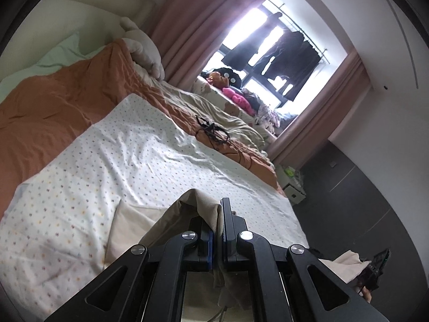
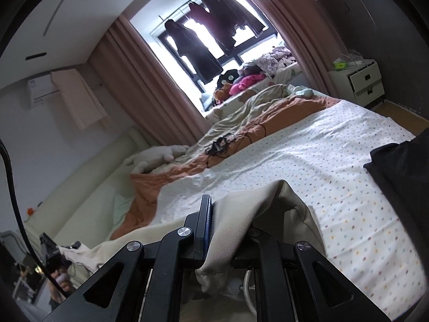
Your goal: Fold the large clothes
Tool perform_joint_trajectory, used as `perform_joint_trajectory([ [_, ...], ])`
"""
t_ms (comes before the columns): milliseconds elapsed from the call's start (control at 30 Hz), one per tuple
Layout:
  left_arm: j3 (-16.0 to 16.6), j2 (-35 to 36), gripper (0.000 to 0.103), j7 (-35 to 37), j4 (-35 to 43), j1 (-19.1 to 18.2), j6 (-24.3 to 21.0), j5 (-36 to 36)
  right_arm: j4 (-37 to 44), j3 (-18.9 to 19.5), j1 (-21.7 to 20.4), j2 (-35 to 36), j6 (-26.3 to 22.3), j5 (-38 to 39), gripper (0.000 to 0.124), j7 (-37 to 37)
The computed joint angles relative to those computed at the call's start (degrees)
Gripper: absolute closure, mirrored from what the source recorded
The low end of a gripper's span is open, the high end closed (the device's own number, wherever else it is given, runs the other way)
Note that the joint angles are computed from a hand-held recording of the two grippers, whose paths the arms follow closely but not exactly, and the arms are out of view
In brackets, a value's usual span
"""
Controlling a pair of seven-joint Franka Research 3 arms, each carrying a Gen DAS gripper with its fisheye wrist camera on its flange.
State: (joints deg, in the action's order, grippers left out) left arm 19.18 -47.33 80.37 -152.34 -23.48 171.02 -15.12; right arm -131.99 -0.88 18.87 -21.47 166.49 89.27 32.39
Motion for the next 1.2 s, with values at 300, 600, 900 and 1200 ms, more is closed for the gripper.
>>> perform_joint_trajectory([
  [300, 6.5, 13.5, 0.099, 4.7, 7.1, -6.6, 2.1, -4.4, 6.7, 0.4, -1.8, 11.0, -0.7, -3.5, 0.113, 3.4],
  [600, 18.9, 26.2, 0.099, 16.1, 13.3, -18.0, 0.4, -17.8, 12.4, 2.4, -4.5, 22.3, -1.2, -9.0, 0.113, 9.4],
  [900, 24.1, 38.7, 0.099, 26.1, 20.9, -21.7, -4.5, -33.6, 19.2, 5.1, -7.1, 32.8, -0.1, -20.2, 0.113, 21.2],
  [1200, 20.0, 46.7, 0.065, 23.8, 26.8, -14.1, -15.2, -38.5, 24.3, 6.1, -9.1, 39.7, -3.6, -36.1, 0.056, 40.2],
])
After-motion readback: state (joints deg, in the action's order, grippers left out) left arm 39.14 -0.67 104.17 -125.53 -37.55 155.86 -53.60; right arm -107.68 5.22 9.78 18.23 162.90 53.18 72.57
